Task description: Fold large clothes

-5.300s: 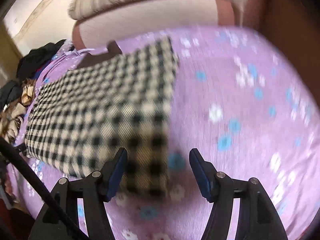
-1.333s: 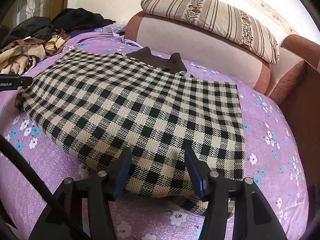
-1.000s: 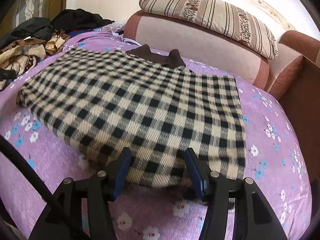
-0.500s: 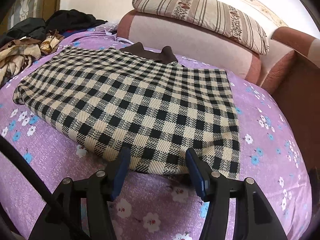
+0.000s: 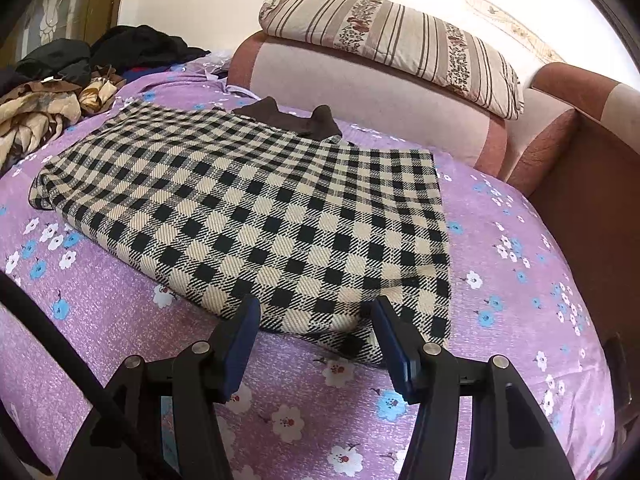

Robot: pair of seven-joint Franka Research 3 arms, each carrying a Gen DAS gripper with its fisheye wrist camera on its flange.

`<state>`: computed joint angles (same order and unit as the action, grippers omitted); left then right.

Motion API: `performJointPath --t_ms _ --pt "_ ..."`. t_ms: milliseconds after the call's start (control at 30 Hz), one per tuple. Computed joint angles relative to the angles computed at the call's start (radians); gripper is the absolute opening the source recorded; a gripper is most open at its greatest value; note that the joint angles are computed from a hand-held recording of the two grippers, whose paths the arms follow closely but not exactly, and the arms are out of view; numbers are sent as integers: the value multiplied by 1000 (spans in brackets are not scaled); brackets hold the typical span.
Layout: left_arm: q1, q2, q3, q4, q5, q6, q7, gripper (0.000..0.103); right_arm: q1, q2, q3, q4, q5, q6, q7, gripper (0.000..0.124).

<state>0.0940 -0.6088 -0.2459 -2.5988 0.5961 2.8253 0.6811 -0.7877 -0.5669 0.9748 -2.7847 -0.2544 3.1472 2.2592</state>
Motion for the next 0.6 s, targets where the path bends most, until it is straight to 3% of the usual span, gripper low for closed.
performJointPath --t_ms 133,200,300,433,600 --pt "96 -4 -72 -8 83 84 -110 94 9 -7 -3 -7 2 5 -2 62" --pt "120 2 -87 -9 105 116 -141 96 14 3 -9 -5 3 8 -9 62" --pt "101 56 -77 19 99 103 -124 97 36 20 -30 -4 10 14 -20 62" --pt "26 195 -14 97 79 74 -8 97 83 24 -68 -12 28 42 -47 63" --pt "13 439 14 255 114 132 22 96 134 40 -89 -20 63 64 -124 66"
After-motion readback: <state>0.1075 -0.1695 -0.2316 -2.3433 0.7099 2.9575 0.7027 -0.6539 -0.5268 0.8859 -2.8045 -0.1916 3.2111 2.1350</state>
